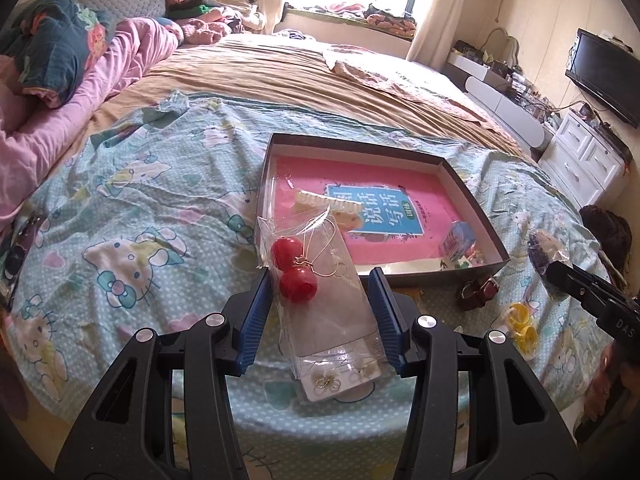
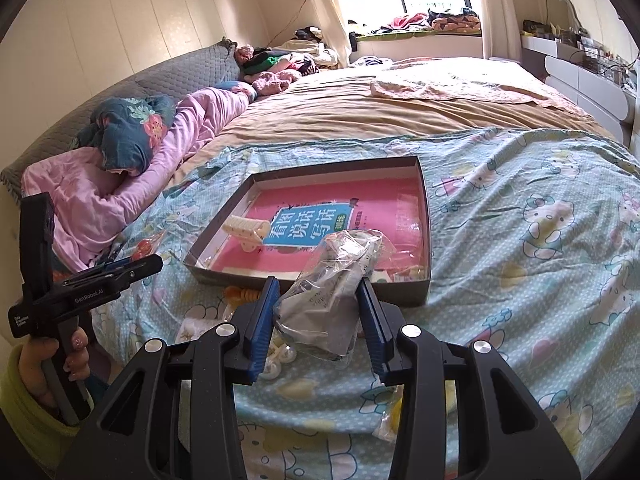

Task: Organize jewelry
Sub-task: 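Carry the cherry earring bag into the tray with the left tool while the right carries the clear bag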

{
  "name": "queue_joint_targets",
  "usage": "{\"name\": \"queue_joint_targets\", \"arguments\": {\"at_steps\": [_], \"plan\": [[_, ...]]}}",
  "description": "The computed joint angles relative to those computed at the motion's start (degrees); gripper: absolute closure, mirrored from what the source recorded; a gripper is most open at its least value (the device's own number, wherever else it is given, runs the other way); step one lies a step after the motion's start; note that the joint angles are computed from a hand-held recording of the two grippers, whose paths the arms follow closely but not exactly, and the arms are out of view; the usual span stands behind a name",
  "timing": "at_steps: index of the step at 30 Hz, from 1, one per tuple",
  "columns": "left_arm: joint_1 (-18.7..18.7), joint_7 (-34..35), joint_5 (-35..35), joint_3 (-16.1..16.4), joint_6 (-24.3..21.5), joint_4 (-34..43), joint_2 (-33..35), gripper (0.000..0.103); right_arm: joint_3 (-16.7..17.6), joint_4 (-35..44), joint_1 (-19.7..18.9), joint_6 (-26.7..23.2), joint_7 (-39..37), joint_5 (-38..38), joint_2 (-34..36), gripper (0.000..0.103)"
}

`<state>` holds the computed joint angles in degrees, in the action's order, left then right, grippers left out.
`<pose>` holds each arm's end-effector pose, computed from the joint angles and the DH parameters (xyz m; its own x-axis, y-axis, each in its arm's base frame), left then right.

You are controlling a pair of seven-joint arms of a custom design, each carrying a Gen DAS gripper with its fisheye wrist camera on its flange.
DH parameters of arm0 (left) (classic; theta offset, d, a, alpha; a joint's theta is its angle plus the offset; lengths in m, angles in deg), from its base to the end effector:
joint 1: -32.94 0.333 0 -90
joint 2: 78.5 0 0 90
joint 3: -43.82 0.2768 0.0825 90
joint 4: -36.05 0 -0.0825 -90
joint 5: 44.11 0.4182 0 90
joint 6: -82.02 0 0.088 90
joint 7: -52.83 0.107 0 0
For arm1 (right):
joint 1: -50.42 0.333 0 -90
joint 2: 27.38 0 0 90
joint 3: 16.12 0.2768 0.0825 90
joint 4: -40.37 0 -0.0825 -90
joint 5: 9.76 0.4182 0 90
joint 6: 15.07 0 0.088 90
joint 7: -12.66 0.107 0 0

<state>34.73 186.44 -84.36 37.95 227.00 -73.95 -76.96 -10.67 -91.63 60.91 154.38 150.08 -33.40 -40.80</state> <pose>0.6395 -0.0383 0.4876 -0.4190 -0.8896 0.1819 -0.7043 0.1920 -0.6834 0.5294 0.1812 0.4884 -0.0453 -0.9648 -0.2591 -0.6284 0.2292 -0.7434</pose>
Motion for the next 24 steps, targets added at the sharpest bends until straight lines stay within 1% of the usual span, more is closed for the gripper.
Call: {"name": "queue_joint_targets", "arguments": {"at_steps": [5, 8, 16, 24], "plan": [[-0.55, -0.17, 0.46, -0.52, -0.47, 1.44, 0.66, 0.062, 0.36, 0.32, -1.34, 0.7, 1.41, -1.74, -0.13, 0.065], [-0.9, 0.12, 0.14, -0.89, -1.13, 2.58, 1.12, 0.062, 1.12, 0.77, -2.94, 0.57, 3.42, -4.35, -0.1, 0.065], [-2.1, 0.45, 0.72, -1.97, -0.89, 5.54, 2.84, 0.062, 0.87, 0.98, -4.78, 0.39, 6.32, -7.31, -0.52, 0.065], [-2.3, -1.06, 2.06, -3.09, -3.13, 10.55, 6.66, 0.062, 0.66, 1.7, -6.32, -0.25, 8.48, -10.11, -0.48, 0.065]]}}
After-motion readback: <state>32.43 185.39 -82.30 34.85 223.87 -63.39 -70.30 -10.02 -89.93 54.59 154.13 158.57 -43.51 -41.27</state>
